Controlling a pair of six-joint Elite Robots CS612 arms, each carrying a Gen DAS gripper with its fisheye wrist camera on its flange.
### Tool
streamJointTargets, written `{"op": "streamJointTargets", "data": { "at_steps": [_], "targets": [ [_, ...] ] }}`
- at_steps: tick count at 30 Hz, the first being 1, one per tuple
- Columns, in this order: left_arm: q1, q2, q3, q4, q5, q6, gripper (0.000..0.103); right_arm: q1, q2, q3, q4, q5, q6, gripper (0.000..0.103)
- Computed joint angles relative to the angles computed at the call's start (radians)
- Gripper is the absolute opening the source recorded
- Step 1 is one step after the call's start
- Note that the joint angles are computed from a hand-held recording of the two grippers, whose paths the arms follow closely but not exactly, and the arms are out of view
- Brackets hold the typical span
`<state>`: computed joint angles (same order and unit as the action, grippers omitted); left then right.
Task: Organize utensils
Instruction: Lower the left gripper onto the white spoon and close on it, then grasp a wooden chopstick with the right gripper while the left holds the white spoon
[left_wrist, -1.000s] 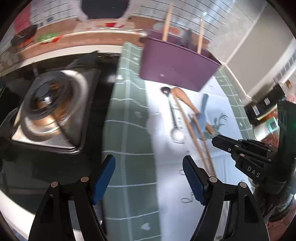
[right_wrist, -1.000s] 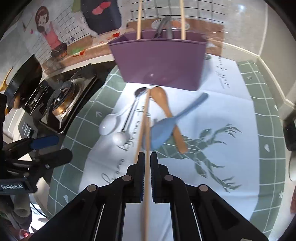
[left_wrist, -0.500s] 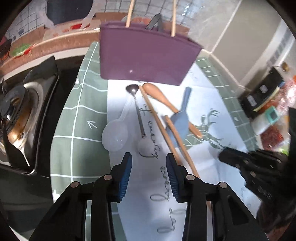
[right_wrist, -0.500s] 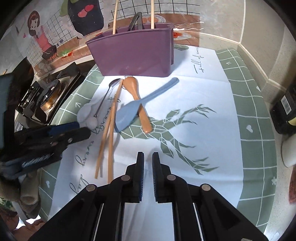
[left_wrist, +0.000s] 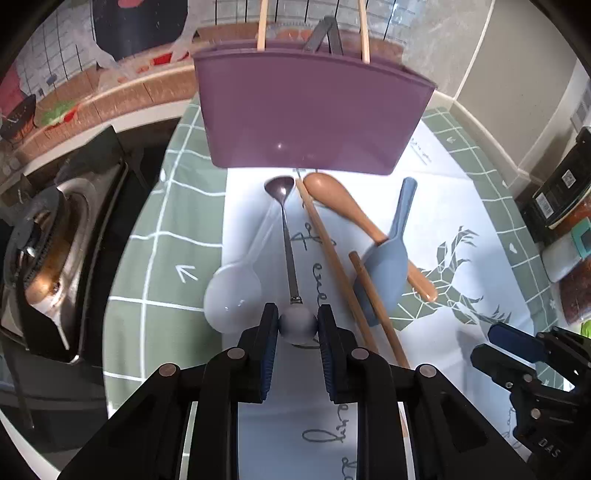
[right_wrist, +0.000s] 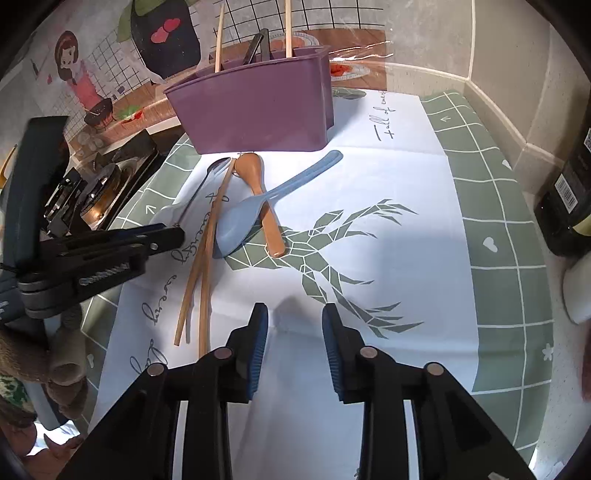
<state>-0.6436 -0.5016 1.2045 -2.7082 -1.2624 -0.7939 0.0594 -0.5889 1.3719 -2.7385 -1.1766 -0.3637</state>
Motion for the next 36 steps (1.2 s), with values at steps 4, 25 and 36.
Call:
{"op": "streamJointTargets", "data": {
  "at_steps": [4,25,36],
  "targets": [
    [-0.011,-0.037,0.054,-0.057,0.059,0.024,0.023,0.004,0.004,-0.011,0.005,-0.011,-0.004,0.029],
    [-0.031,-0.194,0.327,-0.403,0.196,0.02,0.023,0.062,0.005,-0.064,0.156,0.09,-0.132,0.025],
    [-0.029,-0.216,0.373,-0.433,0.158,-0.014,0.023,0.098,0.113,-0.294,0.287,0.046,-0.049,0.017]
  ]
}}
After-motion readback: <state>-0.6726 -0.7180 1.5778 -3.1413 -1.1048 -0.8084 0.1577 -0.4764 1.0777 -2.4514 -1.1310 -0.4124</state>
